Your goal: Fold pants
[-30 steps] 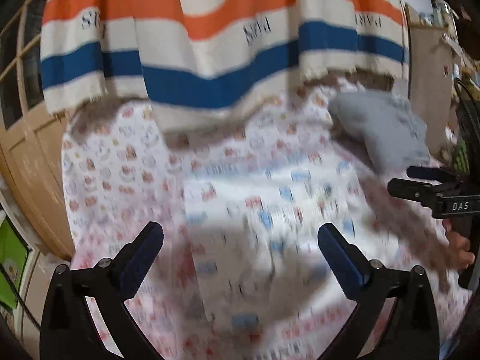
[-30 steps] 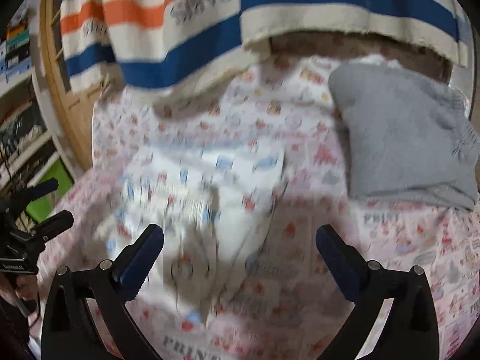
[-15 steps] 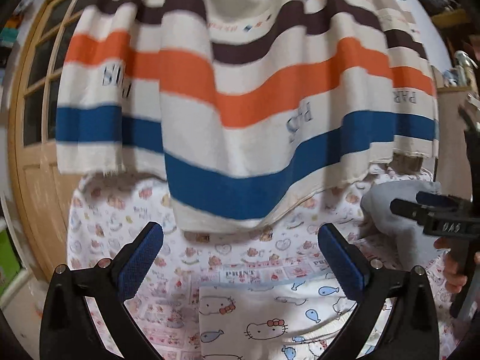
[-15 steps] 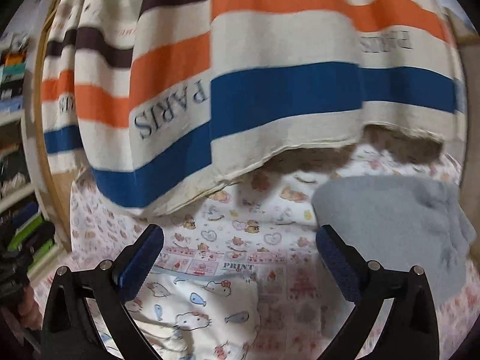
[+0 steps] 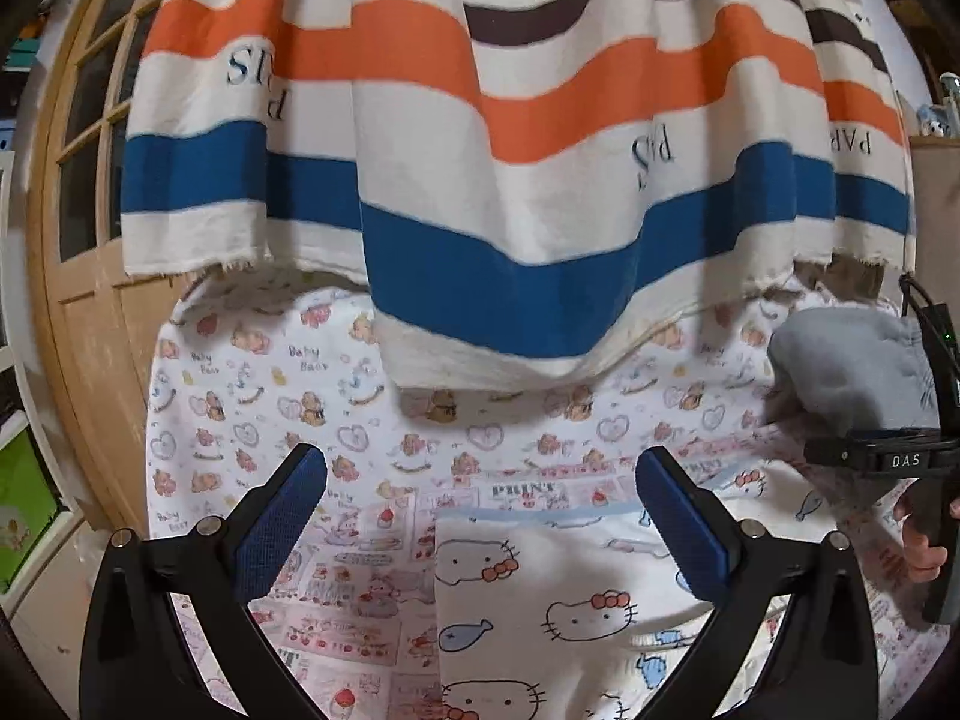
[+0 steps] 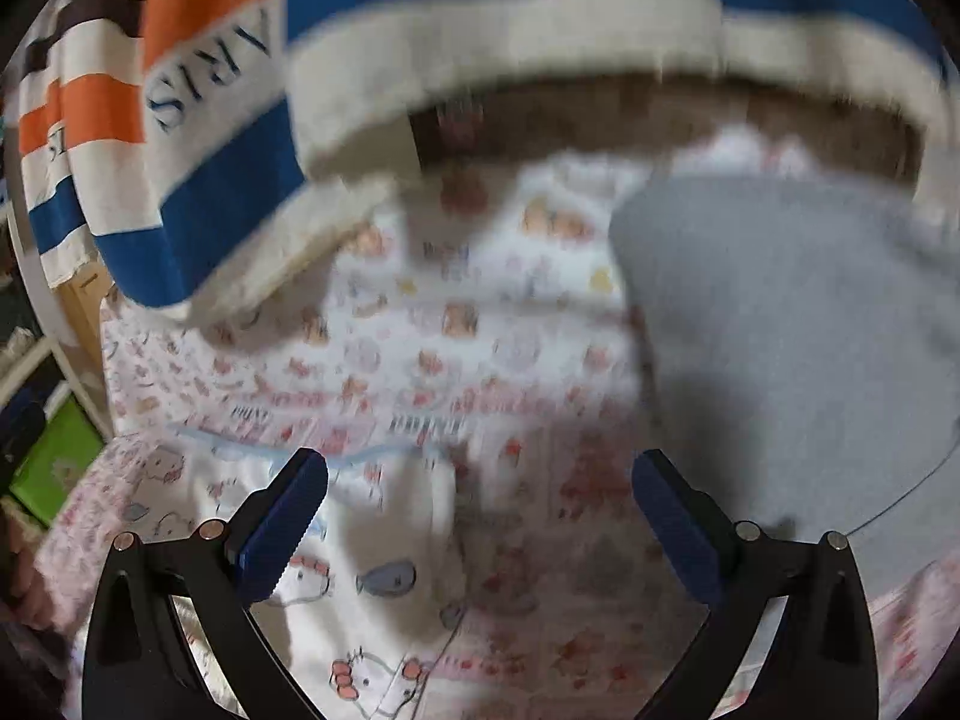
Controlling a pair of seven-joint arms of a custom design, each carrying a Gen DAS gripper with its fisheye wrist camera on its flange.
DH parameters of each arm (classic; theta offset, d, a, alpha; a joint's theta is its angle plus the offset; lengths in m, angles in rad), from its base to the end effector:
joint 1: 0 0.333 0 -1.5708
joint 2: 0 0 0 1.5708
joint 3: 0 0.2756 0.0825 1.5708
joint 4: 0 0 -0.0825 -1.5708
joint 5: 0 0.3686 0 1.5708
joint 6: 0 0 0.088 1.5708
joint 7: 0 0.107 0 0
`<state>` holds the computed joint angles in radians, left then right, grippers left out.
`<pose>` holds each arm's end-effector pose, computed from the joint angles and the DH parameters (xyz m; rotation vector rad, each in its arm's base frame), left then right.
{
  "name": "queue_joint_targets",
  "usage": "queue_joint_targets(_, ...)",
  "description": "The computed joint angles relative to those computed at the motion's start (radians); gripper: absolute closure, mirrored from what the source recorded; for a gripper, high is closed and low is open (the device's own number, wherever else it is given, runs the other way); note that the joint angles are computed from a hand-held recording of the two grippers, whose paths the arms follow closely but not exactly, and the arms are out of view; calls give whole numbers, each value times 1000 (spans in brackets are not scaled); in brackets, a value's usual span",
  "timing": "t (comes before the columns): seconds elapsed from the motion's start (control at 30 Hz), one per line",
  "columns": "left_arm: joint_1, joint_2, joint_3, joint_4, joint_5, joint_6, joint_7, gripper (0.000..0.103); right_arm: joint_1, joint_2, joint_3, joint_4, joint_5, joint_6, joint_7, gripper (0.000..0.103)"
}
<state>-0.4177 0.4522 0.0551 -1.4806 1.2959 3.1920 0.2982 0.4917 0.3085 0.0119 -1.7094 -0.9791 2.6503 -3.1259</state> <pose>0.5946 -0.3293 0.4771 -1.1504 1.8171 -1.2476 0.5670 0.3372 0.4406 -1.3388 1.9049 -0.6633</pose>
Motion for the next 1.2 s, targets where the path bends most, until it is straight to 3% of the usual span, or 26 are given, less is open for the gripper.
queue_joint_targets(0.13, 135, 14, -177, -38, -265, -33, 280, 1, -18, 18, 12, -2, 61, 36, -82, 1)
queue_joint_targets(0.17, 145, 16, -191, -41, -301, -42, 312, 1, -18, 18, 10, -7, 63, 49, -86, 1)
queue_joint_targets(0.33, 86, 12, -125, -40, -350, -75, 340, 1, -19, 7, -1, -29, 69, 103, -75, 1)
queue_joint_targets(0.43, 98, 18, -147, -38, -411, -99, 407, 1, -44, -6, 1, -66, 89, 238, -53, 6)
queue_joint_targets(0.5, 104, 21, -158, -40, -448, -106, 442, 1, -77, 7, 26, -75, 159, 328, -107, 10)
queue_joint_targets(0.57, 90, 19, -142, -41, -457, -109, 446, 1, -85, 25, 48, -57, 246, 268, -177, 15)
queue_joint_targets(0.63, 84, 20, -134, -39, -464, -111, 450, 1, -61, 38, 28, -39, 259, 206, -178, 33)
queue_joint_targets(0.8, 113, 23, -174, -44, -533, -119, 513, 1, -124, 88, 89, -37, 417, 285, -314, 35)
queue_joint_targets(0.9, 122, 24, -188, -45, -568, -126, 541, 1, -95, 97, 59, -28, 420, 288, -330, 35)
queue_joint_targets(0.97, 124, 23, -192, -48, -586, -124, 553, 1, -90, 102, 37, -48, 426, 368, -299, 36)
queue_joint_targets(1.0, 120, 22, -187, -50, -588, -121, 551, 1, -89, 107, 33, -49, 432, 386, -294, 43)
queue_joint_targets(1.03, 116, 21, -183, -50, -589, -120, 551, 1, -111, 111, 57, -50, 455, 395, -321, 58)
queue_joint_targets(1.07, 117, 21, -185, -52, -592, -119, 558, 1, -150, 119, 104, -49, 493, 401, -371, 65)
queue_joint_targets(1.1, 119, 21, -189, -52, -596, -120, 568, 1, -160, 127, 121, -43, 533, 398, -416, 69)
queue_joint_targets(1.17, 116, 24, -190, -49, -596, -125, 585, 1, -134, 129, 94, -32, 511, 391, -406, 73)
queue_joint_targets(1.2, 116, 25, -195, -47, -599, -130, 597, 1, -133, 132, 98, -25, 516, 388, -421, 83)
